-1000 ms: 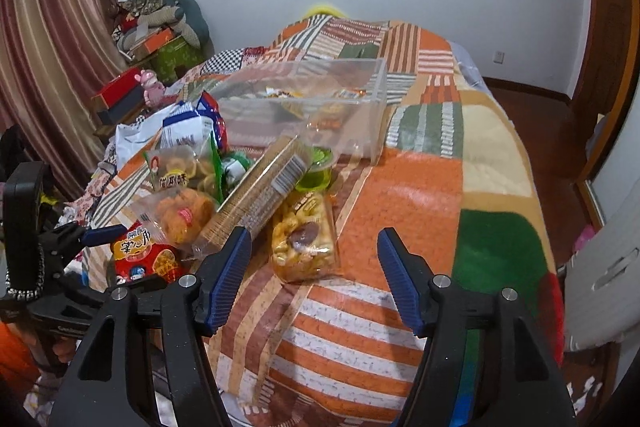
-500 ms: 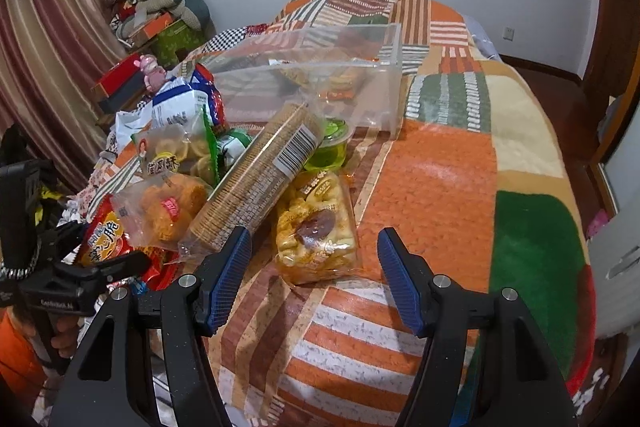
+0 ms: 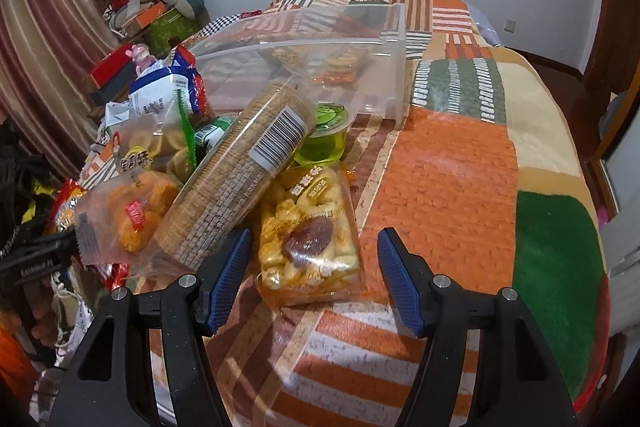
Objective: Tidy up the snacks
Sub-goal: 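Grasp the red chip bag with the left tool while the right grasps the yellow-puff bag, then lift both bags and carry them over the clear plastic box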
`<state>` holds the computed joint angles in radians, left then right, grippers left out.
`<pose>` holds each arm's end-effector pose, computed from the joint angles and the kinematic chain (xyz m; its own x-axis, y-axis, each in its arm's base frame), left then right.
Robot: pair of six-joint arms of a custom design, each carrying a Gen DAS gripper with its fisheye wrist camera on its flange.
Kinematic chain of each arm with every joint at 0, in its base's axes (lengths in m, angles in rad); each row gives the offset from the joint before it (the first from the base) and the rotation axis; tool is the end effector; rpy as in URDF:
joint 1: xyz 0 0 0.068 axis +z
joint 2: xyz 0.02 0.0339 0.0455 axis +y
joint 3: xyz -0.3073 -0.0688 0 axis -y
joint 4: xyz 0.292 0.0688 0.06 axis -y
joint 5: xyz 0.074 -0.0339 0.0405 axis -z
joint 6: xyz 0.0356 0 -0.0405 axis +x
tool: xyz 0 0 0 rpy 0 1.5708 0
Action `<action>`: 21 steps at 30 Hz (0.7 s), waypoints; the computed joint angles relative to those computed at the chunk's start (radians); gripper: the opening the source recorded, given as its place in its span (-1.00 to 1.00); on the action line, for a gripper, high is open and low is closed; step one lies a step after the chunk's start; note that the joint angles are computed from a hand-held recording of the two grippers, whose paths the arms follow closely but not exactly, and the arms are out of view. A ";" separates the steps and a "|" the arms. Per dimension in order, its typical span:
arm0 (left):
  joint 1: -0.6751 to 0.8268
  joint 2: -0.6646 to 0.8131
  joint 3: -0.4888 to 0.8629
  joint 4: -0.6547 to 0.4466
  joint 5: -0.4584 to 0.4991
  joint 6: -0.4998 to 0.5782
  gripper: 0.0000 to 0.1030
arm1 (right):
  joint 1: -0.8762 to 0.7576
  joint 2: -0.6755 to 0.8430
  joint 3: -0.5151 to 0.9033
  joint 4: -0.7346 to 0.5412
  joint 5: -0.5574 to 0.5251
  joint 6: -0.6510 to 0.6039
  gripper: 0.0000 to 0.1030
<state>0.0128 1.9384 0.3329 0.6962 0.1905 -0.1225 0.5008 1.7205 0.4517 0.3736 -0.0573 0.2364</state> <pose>0.2473 -0.0036 0.0204 -0.7958 -0.1302 -0.5914 0.0066 0.9747 -0.2234 0.2433 0.1355 0.0709 -0.7851 -0.1632 -0.5975 -0.3362 0.9224 0.1899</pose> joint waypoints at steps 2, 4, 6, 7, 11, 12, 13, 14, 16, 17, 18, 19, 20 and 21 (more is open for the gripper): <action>0.023 0.008 0.025 -0.020 0.011 -0.006 0.08 | 0.002 0.014 0.011 0.000 -0.001 -0.009 0.08; 0.029 0.010 0.034 -0.028 0.011 -0.018 0.06 | 0.009 0.027 0.023 -0.004 0.003 -0.014 -0.04; 0.028 0.005 0.033 -0.030 0.010 -0.033 0.00 | 0.017 0.037 0.025 0.007 0.011 -0.020 -0.13; 0.033 0.001 0.030 -0.029 0.015 -0.033 -0.03 | 0.019 0.037 0.021 0.017 0.013 -0.019 -0.14; 0.041 -0.048 0.000 -0.038 0.040 -0.026 -0.29 | 0.029 0.027 0.006 0.037 0.036 -0.020 -0.17; 0.044 -0.066 -0.011 -0.037 0.046 -0.017 -0.33 | 0.026 0.025 0.002 0.038 0.034 -0.018 -0.17; 0.047 -0.095 -0.025 -0.044 0.055 -0.007 -0.36 | 0.023 0.022 0.002 0.037 0.029 -0.016 -0.17; 0.051 -0.127 -0.037 -0.055 0.068 0.003 -0.39 | 0.020 0.017 -0.002 0.039 0.027 -0.012 -0.17; 0.048 -0.183 -0.060 -0.071 0.071 0.011 -0.42 | 0.011 0.005 -0.008 0.040 0.019 -0.008 -0.18; 0.045 -0.211 -0.069 -0.081 0.070 0.016 -0.44 | 0.007 -0.005 -0.014 0.040 0.017 -0.004 -0.18; 0.043 -0.251 -0.080 -0.096 0.074 0.021 -0.49 | 0.003 -0.009 -0.018 0.045 0.015 -0.005 -0.18; 0.042 -0.276 -0.083 -0.111 0.078 0.023 -0.50 | 0.001 -0.018 -0.023 0.045 0.016 -0.005 -0.18; 0.039 -0.309 -0.088 -0.128 0.079 0.025 -0.50 | 0.001 -0.028 -0.028 0.046 0.021 -0.005 -0.18; 0.035 -0.338 -0.092 -0.138 0.076 0.027 -0.50 | -0.002 -0.043 -0.034 0.046 0.025 -0.005 -0.18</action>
<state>0.0477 1.6000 0.2410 0.5580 0.2665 -0.0957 0.4983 1.6775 0.4173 0.4191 -0.0323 0.2311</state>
